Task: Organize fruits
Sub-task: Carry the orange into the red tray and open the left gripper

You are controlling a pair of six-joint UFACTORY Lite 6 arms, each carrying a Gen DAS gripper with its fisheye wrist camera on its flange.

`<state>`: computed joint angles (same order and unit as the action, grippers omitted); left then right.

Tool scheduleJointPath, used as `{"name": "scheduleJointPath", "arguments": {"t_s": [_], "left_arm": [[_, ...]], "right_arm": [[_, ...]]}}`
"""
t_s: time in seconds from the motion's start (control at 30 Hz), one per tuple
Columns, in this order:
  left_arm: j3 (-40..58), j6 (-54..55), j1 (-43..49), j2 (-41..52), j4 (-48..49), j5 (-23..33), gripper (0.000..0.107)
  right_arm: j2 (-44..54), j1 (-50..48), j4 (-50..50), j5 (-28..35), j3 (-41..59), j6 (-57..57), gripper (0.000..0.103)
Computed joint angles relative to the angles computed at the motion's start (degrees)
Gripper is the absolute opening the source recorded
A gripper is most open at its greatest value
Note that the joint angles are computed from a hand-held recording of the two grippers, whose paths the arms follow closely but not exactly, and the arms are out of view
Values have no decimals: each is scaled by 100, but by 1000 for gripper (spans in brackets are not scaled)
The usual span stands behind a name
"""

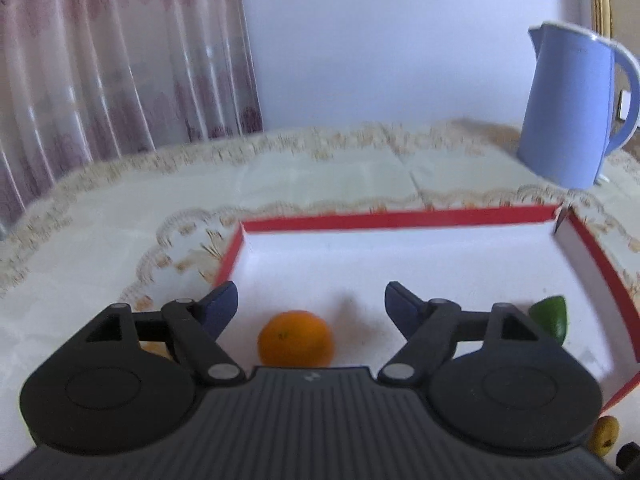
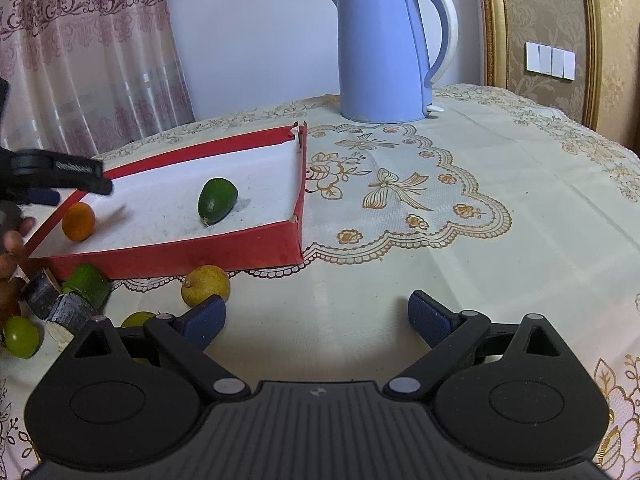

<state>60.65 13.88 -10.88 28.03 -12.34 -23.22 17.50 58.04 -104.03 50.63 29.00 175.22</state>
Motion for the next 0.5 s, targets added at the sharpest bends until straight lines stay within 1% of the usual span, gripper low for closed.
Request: {"name": "scheduleJointPath", "arguments": {"t_s": [0.07, 0.13, 0.2, 0.33, 0.5], "left_arm": [[-375, -157, 89, -380, 176, -129, 80], [-951, -571, 278, -877, 632, -271, 82], [-1563, -1134, 557, -1386, 1343, -406, 83], [-2813, -2563, 1417, -2342, 3107, -825, 85], [-4049, -3250, 2372, -3210, 4417, -1344, 85]], "right_arm": [[-8, -2, -14, 2, -10, 18, 99], [-21, -10, -53, 9, -34, 68, 99], [-33, 0, -67, 19, -52, 106, 99], [-38, -2, -73, 20, -55, 111, 99], [-38, -6, -85, 21, -61, 121, 99]]}}
